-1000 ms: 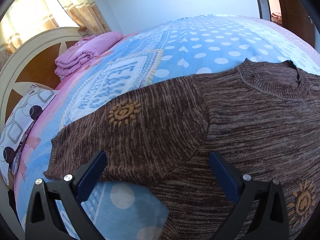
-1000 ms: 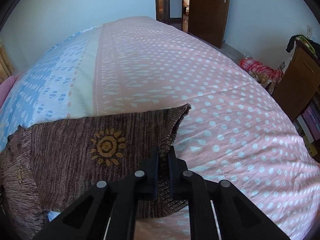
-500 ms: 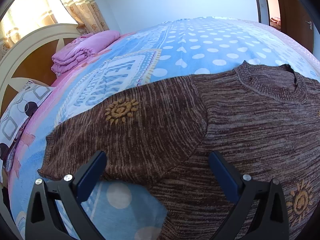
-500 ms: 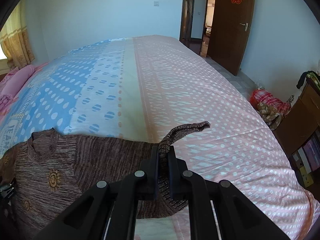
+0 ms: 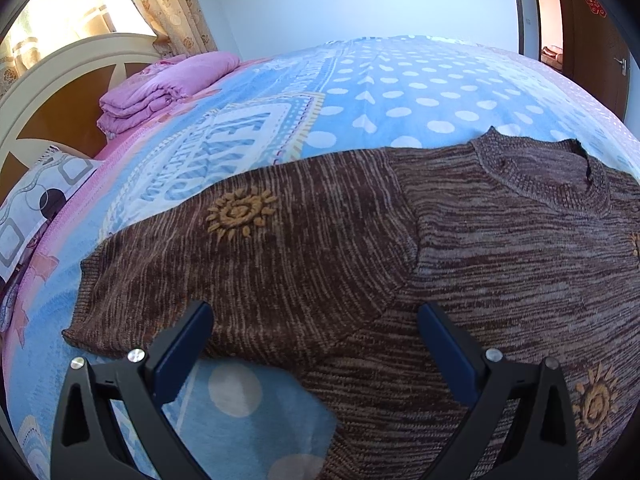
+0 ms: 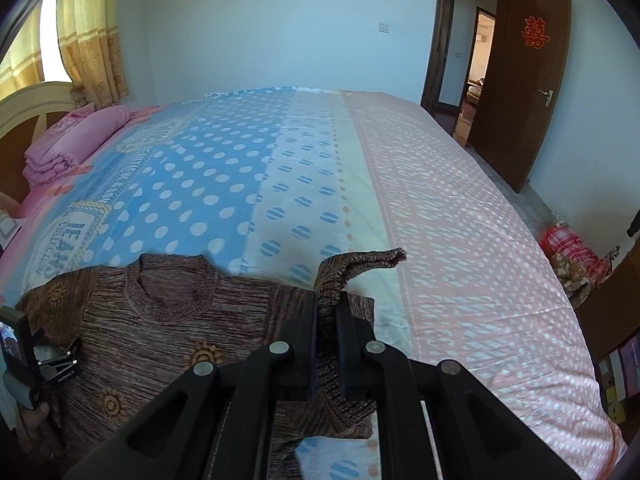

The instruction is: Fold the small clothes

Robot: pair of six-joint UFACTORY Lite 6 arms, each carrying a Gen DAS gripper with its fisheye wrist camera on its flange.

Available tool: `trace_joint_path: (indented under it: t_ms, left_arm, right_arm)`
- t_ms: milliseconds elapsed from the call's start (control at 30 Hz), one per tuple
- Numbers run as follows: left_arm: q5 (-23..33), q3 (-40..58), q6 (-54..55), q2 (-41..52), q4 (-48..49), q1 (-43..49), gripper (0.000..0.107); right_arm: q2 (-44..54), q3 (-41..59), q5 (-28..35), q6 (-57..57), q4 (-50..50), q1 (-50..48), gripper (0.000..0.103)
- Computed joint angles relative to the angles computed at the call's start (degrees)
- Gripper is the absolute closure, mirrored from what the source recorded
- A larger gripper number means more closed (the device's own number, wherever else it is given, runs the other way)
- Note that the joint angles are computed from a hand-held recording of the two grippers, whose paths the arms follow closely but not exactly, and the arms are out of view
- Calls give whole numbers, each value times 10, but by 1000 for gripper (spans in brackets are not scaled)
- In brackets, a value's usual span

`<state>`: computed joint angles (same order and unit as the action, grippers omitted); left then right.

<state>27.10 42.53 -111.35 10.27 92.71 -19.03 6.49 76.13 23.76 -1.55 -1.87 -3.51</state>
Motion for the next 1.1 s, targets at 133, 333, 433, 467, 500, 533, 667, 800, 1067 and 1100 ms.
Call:
trace_joint_path:
  t_ms: [133,333,433,467,500,533,667,800,1067,1100]
  left_arm:
    - [-11,0,-4,-1,5,6,4]
    - [-16,-1,-6,-2,7,9,4]
    - [-14,0,-7,0,9,9,4]
    - [-14,0,-8,1,9,8,4]
    - [-14,0,-8,2,9,9,4]
    - [-14,2,-8,4,9,9,4]
    - [-44,6,8,5,5,24,4]
    - [-87,-9,64,-32,-17,49,4]
    - [-55,60,313,-83,-286,-90,4]
    - [-47,86,325,-62,-302,-113,5]
  right_arm:
    - [11,6,0,62,-40,54,96]
    - [55,17,-21,139,-79,130,96]
    - [97,21,-48,164,-82,165,96]
    - [110,21,-57,145,-56,171,96]
    - [131,23,-72,102,-7,178,95]
    - [154,28,-80,50,53,185,93]
    - [206,2,-108,-170,293,207,52]
    - [79,-168,-147,-410,505,205,50]
    - [-174,-422,-142,-890,907,-35,39]
    - [-187,-436,-139,-950,963,-63,36]
